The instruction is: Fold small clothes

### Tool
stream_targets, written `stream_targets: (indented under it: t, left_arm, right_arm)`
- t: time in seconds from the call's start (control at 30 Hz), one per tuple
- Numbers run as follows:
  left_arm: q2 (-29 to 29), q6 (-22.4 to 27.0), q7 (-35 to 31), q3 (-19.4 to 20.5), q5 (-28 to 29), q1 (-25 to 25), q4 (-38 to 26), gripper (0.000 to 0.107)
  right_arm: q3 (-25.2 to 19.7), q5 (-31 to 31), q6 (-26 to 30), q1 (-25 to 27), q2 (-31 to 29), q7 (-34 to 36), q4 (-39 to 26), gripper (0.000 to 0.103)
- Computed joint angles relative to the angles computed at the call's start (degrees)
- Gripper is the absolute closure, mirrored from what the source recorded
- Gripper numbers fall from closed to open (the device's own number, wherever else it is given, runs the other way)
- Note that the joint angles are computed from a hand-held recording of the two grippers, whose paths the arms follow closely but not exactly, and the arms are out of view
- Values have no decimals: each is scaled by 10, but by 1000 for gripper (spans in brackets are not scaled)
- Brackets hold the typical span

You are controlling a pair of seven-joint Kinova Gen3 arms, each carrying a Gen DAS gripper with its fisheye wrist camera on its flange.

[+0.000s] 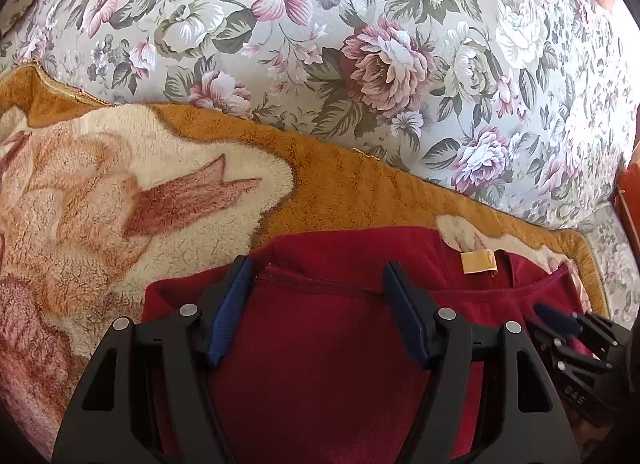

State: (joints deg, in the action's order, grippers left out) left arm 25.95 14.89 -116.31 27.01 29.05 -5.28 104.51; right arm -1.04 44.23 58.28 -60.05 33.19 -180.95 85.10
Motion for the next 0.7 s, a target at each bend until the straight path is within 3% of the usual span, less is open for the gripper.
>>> stream_targets:
  t: [0.1, 0.17, 0.23, 0.33, 0.43, 0.57, 0.7]
  left_arm:
    - [0, -2, -6, 8, 5, -8, 3, 40]
    - [0, -2, -7, 10, 7, -10, 4, 40]
    - [-1, -3, -10, 14, 10, -14, 5, 40]
    - [-2, -3, -14, 17, 14, -18, 7, 40]
    - [-3, -1, -16, 19, 19, -21, 6, 40]
    - [-3, 2, -25, 25, 30, -29, 8, 40]
    - [-9, 5, -15, 0, 24, -5, 6, 40]
  right_arm:
    - [-25, 14, -24, 21, -25, -44, 31, 67]
    - [-61, 34, 0, 29, -66, -84, 60, 67]
    - [-68, 70, 33, -5, -100, -131, 90, 67]
    - [-47, 83, 18, -73, -154, -201, 162, 67]
    - [-60, 95, -8, -90, -151, -271, 211, 66]
    - [-29, 185, -18, -144, -142, -363, 260, 64]
    - [-99, 203, 32, -94, -123, -362, 240, 63]
